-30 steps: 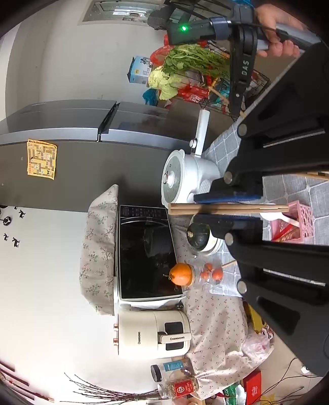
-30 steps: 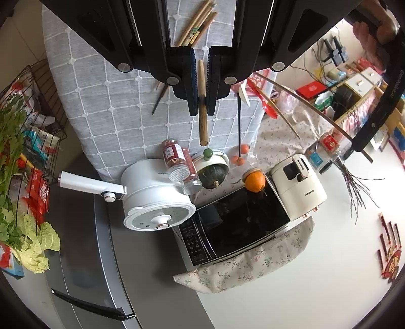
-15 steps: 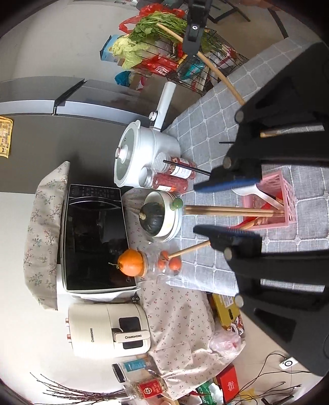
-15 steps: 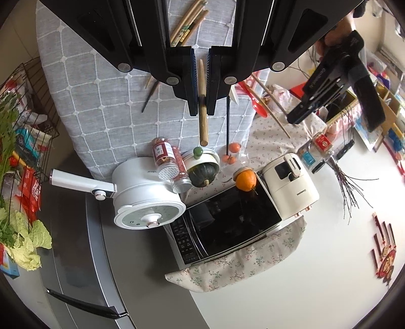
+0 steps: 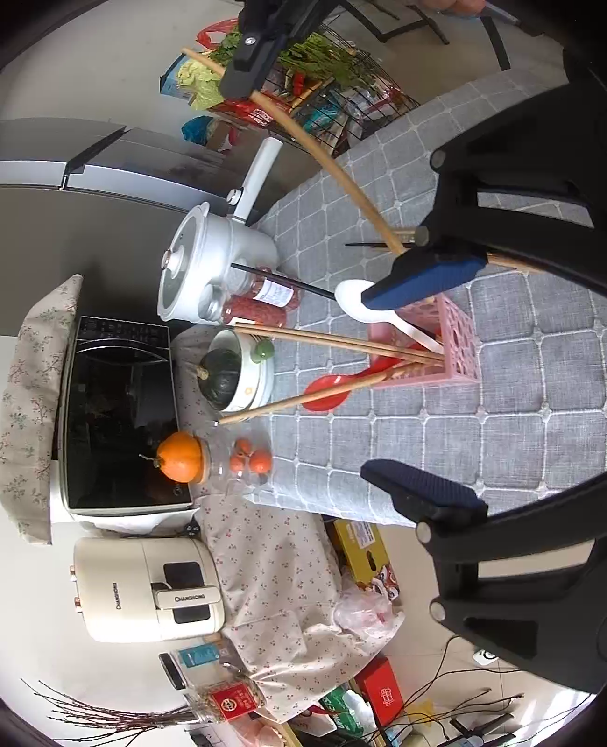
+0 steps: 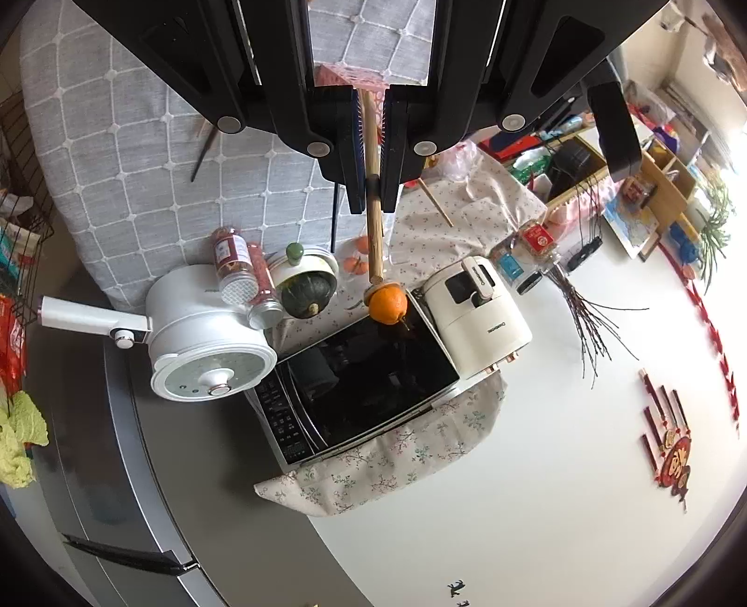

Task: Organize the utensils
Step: 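Lower both held chopsticks into the pink holder and open both grippers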

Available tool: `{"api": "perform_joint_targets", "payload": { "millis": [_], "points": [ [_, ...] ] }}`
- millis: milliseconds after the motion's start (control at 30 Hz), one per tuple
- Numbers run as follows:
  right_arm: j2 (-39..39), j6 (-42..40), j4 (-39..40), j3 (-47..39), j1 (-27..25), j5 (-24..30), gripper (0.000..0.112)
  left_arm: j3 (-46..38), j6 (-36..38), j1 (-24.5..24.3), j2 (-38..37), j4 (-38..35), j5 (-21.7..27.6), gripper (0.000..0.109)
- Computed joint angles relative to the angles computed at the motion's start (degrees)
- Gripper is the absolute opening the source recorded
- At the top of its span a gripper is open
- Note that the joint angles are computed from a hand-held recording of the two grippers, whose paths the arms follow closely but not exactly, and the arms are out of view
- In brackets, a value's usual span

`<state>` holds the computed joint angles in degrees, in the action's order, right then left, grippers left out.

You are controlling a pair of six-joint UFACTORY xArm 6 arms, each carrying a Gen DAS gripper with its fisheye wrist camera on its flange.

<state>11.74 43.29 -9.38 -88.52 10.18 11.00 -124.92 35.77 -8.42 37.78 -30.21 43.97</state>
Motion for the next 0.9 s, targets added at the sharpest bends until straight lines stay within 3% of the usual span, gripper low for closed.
{"api": "perform_joint_targets", "payload": {
  "millis": [333,467,700,767,867,900],
  "points": [
    [13.7,-6.8,10.6,-14.7,1.9,5.8,0.006,2.0,-0.3,0.7,-0.2,1.4,2.1,0.068],
    [16.3,-5.9,9.9,-17.5,1.6,8.4,0.006,1.3,-0.7,0.8,0.3,1.7,3.7,0.068],
    [18.9,-14.4,20.5,-19.4,1.3,10.6,0.01,0.4,-1.4,0.8,0.9,1.3,5.8,0.072],
    [18.8,-17.6,25.5,-19.0,1.2,10.9,0.015,0.3,-1.4,0.8,0.8,0.5,6.4,0.077],
    [16.4,-21.1,31.2,-15.3,0.9,7.7,0.035,0.1,-1.8,0.7,0.8,0.2,7.1,0.082],
    [15.0,-21.8,32.4,-13.3,0.9,5.9,0.051,-0.1,-2.1,0.7,0.9,0.2,7.5,0.083]
  ]
}}
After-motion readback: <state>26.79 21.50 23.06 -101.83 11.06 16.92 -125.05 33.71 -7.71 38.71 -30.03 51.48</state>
